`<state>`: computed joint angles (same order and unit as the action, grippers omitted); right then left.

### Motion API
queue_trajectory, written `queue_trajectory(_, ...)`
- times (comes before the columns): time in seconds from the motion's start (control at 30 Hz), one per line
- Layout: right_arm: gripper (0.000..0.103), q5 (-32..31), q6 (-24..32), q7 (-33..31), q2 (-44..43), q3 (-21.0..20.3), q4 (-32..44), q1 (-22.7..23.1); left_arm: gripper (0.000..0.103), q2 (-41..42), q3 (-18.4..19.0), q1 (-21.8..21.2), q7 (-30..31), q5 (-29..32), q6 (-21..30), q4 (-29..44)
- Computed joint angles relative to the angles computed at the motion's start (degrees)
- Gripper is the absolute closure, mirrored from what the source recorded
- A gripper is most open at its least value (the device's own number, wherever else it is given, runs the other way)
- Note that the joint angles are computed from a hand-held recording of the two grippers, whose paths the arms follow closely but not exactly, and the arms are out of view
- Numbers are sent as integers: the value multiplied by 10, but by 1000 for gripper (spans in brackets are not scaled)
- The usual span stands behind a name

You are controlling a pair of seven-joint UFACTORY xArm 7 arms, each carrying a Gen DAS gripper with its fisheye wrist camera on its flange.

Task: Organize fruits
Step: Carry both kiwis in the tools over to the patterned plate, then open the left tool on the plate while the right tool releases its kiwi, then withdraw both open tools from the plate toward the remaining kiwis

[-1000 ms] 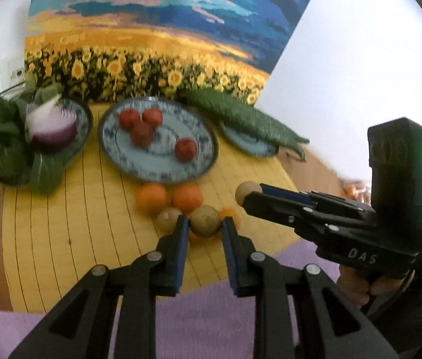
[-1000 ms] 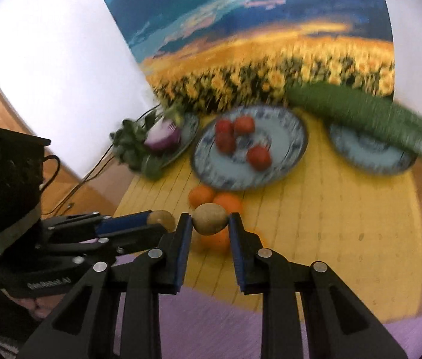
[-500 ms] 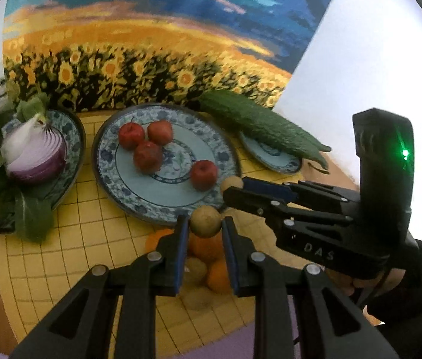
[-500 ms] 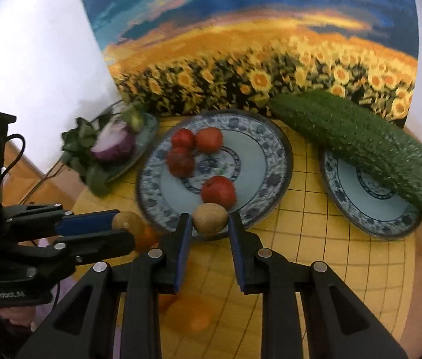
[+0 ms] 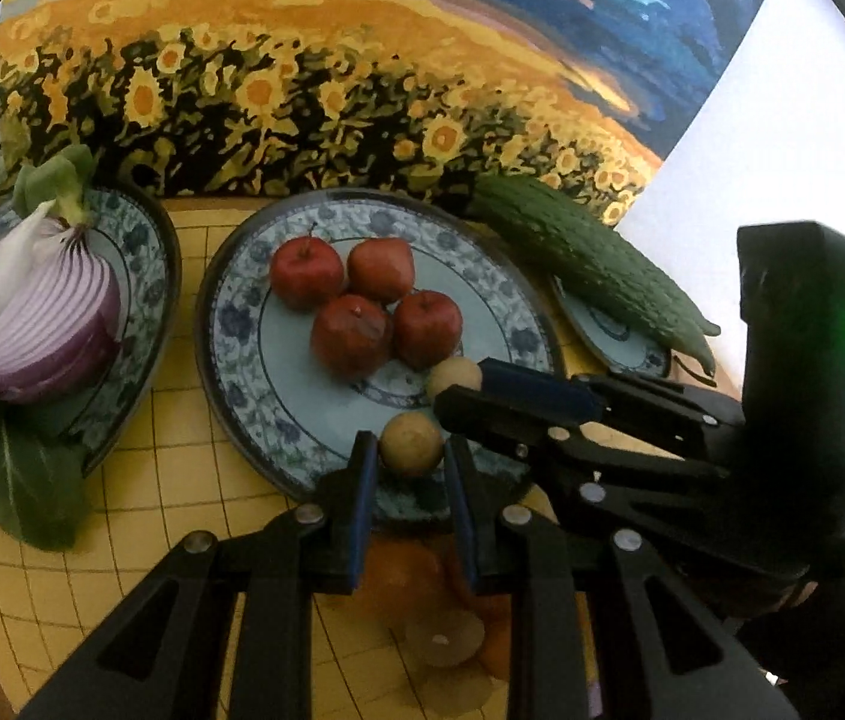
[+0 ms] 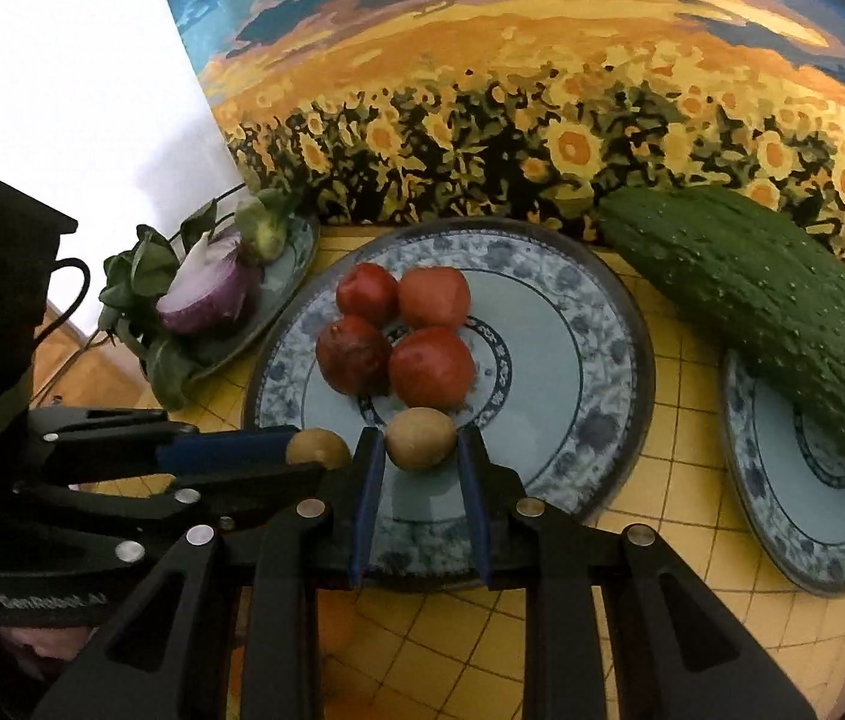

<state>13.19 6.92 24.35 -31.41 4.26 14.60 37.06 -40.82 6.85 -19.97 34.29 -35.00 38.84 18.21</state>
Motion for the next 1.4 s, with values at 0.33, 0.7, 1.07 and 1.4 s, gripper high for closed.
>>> queue_trajectory(0.33, 77, 15, -21, -13, 30, -25, 13, 17, 79, 28, 4, -8, 8, -13, -41, 7)
queue_trajectory(0.7, 66, 60, -14, -18, -63, -52, -28, 39, 65, -11, 21, 21, 4, -31, 16, 5)
queue_trajectory(1.07, 66, 17, 50, 81, -165, 37, -42, -8, 65, -126, -5, 44, -39, 38, 80, -22)
queue_trajectory(1.4, 66, -41, 127, 162, -241, 99, -38, -27, 65, -214, 4, 50, -58, 78, 132, -37)
